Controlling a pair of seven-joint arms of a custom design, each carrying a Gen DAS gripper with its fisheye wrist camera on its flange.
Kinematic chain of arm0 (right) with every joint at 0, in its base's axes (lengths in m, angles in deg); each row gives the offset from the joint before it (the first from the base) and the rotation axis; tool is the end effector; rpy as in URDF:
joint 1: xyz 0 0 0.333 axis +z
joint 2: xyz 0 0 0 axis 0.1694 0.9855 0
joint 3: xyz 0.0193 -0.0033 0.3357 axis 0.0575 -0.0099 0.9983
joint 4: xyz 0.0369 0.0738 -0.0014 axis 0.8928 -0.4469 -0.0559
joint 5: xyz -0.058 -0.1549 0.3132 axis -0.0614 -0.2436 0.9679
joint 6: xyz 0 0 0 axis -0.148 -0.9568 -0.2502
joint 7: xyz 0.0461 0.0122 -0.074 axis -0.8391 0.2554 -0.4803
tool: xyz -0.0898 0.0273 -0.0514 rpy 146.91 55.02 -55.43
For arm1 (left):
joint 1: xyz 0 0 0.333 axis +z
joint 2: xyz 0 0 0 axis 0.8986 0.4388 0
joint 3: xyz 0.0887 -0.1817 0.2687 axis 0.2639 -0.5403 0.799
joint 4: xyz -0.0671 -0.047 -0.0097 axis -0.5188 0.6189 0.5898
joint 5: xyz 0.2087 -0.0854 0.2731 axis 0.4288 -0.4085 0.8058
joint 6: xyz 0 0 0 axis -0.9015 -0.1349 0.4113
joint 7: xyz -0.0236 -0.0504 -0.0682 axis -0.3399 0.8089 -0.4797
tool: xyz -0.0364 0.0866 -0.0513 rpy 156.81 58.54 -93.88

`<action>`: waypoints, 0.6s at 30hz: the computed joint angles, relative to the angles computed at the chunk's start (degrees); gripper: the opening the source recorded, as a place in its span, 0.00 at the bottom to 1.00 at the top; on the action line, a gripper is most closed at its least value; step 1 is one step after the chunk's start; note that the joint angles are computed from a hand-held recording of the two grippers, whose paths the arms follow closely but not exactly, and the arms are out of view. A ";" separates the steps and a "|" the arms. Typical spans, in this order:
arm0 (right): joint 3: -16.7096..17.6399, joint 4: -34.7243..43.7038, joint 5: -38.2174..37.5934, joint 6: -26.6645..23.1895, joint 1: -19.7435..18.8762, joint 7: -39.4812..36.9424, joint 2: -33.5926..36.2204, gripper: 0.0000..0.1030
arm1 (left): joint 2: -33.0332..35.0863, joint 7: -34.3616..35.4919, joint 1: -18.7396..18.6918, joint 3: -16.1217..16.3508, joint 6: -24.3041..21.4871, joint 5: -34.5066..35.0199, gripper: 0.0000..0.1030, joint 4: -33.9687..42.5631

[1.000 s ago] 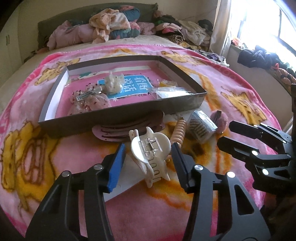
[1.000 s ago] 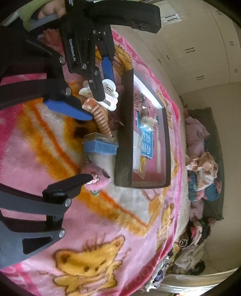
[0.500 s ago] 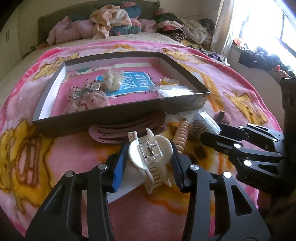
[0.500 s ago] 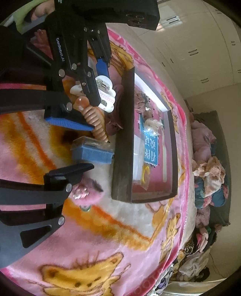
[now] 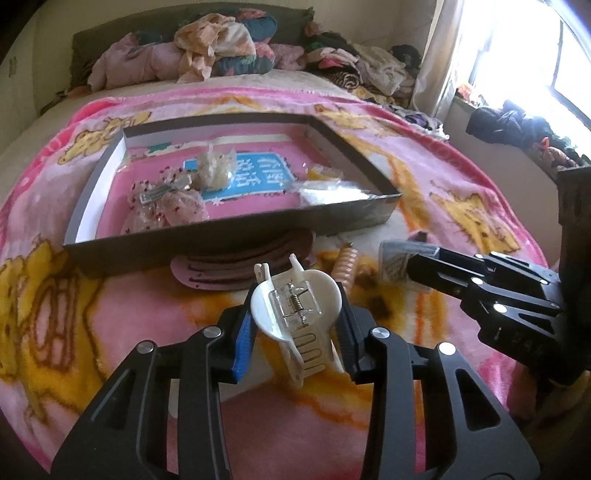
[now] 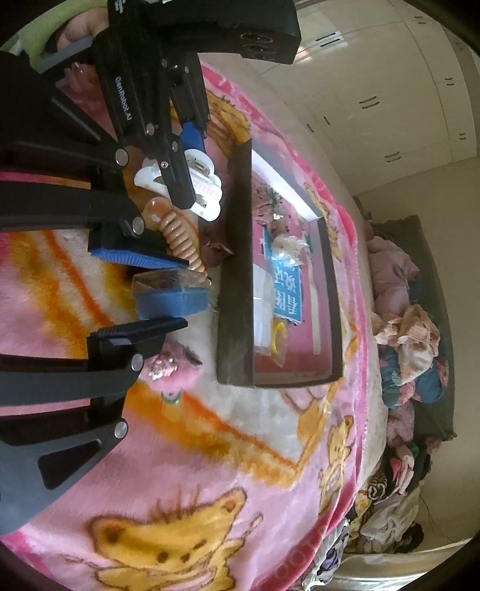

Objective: Organize jewelry
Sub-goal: 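Lift the white claw clip with the left tool while the right tool grasps the blue comb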

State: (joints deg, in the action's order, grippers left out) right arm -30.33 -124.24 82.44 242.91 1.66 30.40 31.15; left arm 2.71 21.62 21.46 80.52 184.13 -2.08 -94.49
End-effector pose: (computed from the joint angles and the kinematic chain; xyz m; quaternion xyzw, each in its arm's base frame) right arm 0.5953 0.2902 0.3825 -0.7912 0.4452 -0.0788 0.4117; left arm 0.5401 -0.5051 0.3719 -0.6682 0.6408 -0.3188 0.2029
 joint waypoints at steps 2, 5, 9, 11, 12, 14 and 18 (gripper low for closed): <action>0.94 -0.96 0.26 0.78 -1.10 0.22 -0.45 0.24 | -0.44 -0.43 -0.22 0.25 0.51 0.50 0.29 -0.24; 2.13 -2.04 -0.17 1.68 -2.53 0.96 -0.93 0.24 | -1.14 -1.72 -0.63 0.82 0.92 1.69 0.29 -0.59; 2.71 -2.74 -1.65 2.38 -3.50 2.47 -1.61 0.24 | -1.91 -3.52 -0.84 1.18 0.77 3.31 0.29 -1.03; 3.00 -2.71 -2.58 2.49 -3.88 3.10 -1.82 0.24 | -2.34 -4.37 -0.77 1.22 0.73 4.25 0.29 -1.39; 2.86 -2.67 -3.01 2.59 -3.79 3.43 -1.90 0.24 | -2.56 -4.76 -0.67 1.22 0.72 4.75 0.29 -1.66; 2.57 -2.16 -3.82 2.52 -3.44 4.07 -2.00 0.24 | -3.10 -5.83 -0.56 1.29 0.57 5.88 0.29 -2.15; 1.33 -0.65 -4.71 2.03 -1.93 5.01 -1.96 0.24 | -4.33 -8.44 0.24 1.20 0.88 8.11 0.29 -3.55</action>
